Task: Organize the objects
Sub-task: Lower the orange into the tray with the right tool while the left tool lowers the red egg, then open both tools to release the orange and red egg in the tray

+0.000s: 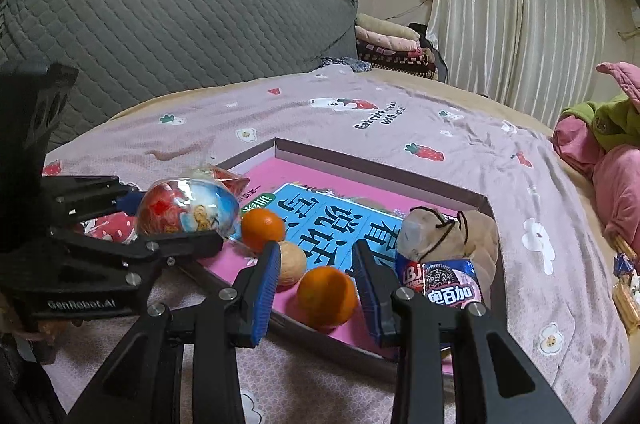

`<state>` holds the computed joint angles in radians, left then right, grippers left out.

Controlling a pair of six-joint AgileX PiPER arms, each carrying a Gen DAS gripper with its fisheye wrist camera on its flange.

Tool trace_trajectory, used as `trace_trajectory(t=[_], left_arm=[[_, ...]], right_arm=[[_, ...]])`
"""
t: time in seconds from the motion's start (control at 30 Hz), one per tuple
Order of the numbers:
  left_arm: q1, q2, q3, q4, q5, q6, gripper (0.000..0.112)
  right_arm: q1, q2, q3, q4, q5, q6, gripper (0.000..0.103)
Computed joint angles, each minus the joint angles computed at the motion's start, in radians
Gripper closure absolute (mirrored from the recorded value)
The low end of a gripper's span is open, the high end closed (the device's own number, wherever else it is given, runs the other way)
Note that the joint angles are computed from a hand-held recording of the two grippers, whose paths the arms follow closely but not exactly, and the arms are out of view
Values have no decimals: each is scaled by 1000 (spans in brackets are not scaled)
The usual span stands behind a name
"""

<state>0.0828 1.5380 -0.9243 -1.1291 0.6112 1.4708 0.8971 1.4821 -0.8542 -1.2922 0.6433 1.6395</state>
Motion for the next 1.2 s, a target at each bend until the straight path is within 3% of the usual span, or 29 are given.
trace_trajectory(t=[0.8, 1.2], left_arm=[[-70, 96, -72, 64, -63, -126, 59], [-83, 76, -69, 121, -86, -192, 57]], right_arm=[[-20, 9, -6, 42, -12, -27, 65], [-17, 4, -4, 36, -2, -17, 65]])
